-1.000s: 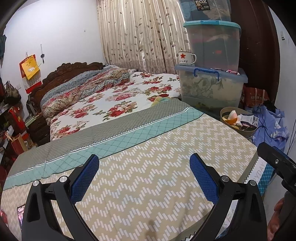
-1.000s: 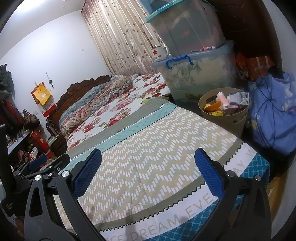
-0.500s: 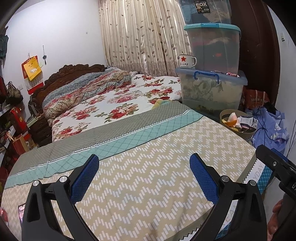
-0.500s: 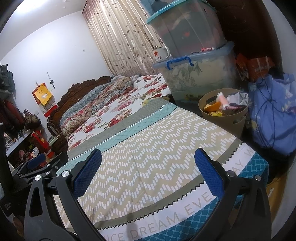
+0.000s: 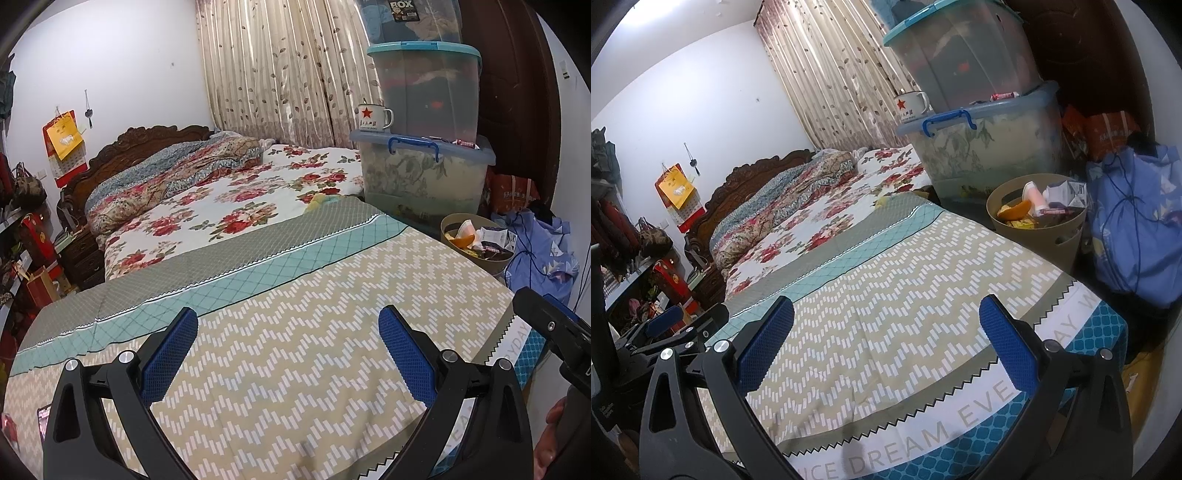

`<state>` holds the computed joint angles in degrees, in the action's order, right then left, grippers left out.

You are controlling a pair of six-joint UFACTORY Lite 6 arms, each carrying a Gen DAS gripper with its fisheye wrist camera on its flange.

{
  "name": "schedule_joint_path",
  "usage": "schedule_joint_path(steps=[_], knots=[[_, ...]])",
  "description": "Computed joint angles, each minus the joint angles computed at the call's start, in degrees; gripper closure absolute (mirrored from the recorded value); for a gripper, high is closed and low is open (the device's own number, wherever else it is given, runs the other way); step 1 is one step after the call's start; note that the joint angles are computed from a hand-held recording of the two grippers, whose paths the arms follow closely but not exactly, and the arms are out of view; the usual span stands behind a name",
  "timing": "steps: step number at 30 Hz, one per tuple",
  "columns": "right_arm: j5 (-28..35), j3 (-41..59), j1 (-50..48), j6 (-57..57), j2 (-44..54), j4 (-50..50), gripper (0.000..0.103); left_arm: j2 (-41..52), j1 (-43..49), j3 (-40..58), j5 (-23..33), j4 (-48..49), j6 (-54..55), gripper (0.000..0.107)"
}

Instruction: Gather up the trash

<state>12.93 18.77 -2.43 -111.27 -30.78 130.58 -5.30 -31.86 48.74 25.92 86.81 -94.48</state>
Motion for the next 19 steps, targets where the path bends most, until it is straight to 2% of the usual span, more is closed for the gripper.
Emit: schedule_joint_path(steps=[6, 19], knots=[[-0.5, -0.2, 0.3, 0.9, -0.6, -0.6, 0.004, 0.7, -0.3, -0.2, 0.1, 2.3, -1.2, 0.013], [-0.5, -0.8, 0.0, 2.8, -1.5, -2.8, 0.004, 0.4, -0.5, 0.3, -1.0, -0.1, 1.2, 0.013]])
